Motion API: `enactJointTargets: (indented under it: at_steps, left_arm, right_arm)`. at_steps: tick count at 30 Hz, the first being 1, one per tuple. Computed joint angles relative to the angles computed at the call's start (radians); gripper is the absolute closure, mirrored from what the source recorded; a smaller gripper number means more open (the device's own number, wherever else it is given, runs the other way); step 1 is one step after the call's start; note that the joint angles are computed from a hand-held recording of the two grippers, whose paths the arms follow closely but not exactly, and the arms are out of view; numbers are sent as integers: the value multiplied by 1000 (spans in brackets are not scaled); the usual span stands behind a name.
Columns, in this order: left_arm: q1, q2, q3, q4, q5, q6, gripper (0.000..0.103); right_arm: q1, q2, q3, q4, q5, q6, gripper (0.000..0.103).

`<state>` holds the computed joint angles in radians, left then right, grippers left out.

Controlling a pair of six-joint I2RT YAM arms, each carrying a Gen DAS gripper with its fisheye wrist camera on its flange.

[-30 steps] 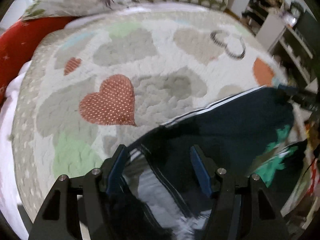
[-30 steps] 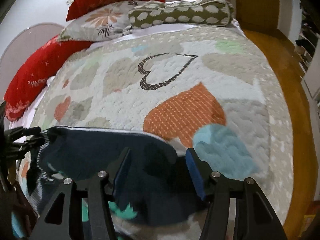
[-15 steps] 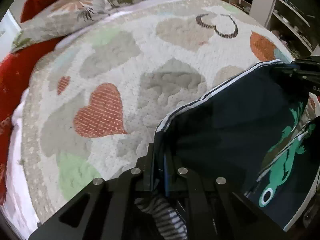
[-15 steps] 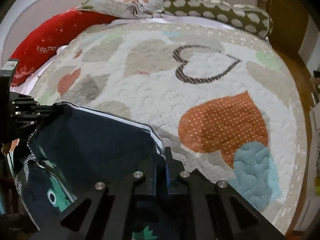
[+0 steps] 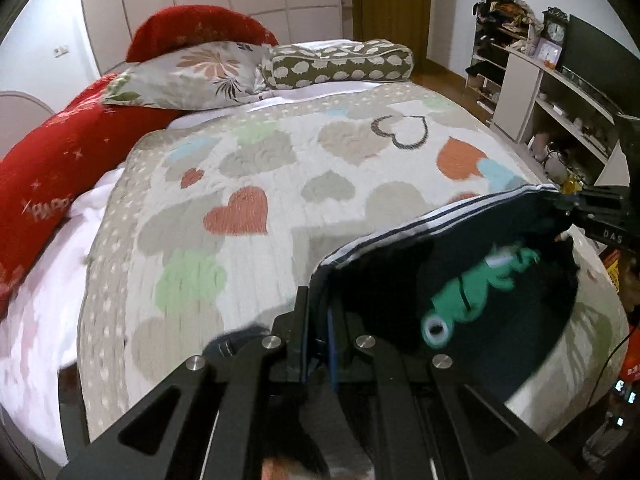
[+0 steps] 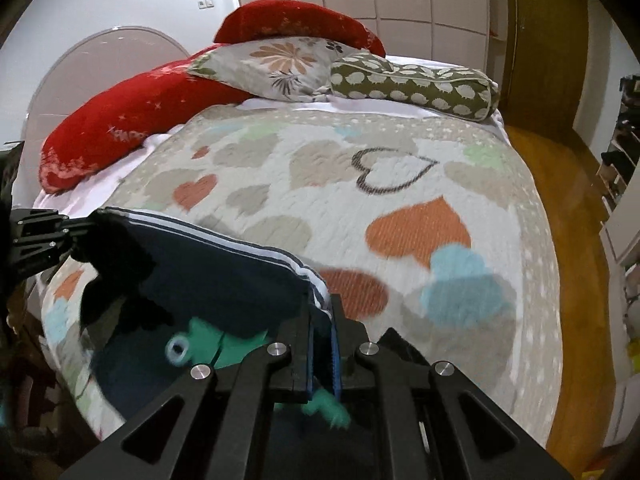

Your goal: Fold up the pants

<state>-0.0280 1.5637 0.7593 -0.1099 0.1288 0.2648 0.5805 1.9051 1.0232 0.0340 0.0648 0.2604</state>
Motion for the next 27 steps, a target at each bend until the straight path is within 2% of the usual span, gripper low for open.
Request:
enactJointTargets:
  at_steps: [4, 8, 11, 13, 16, 18, 20, 22, 25, 27]
  left_arm:
    - [-6, -103, -199, 84, 6, -42, 96]
    - [22, -75, -329, 179, 43, -98, 95]
    - [2, -17, -391, 268, -7, -129, 91]
    - [-27, -39, -448, 320, -47, -146, 89]
    - [-46, -218, -521, 241, -69, -144, 72]
    - [15, -386, -557, 134, 1, -124, 47]
    - [105, -541, -580, 16, 82, -89, 44]
    - [159, -597, -580, -48, 106, -68, 44]
    - [195, -607, -576, -70, 115, -76, 44]
    - [213, -606, -570, -74, 134, -87, 44]
  right_arm:
    - [86, -70, -181, 101, 56, 58, 96]
    - [145, -86, -324, 210, 78, 144, 96]
    - [176, -65, -412, 306, 86, 217, 95]
    - [191, -53, -474, 380, 98, 277, 91]
    - [200, -96, -580, 468, 94, 361, 88]
    - [217, -179, -652, 484, 129, 413, 81]
    - [236, -299, -721, 454, 199, 468, 63]
    - [245, -409, -766, 413, 276, 510, 61]
    - [173, -432, -775, 446, 225, 519, 61]
    - [139, -362, -737, 477, 195, 525, 61]
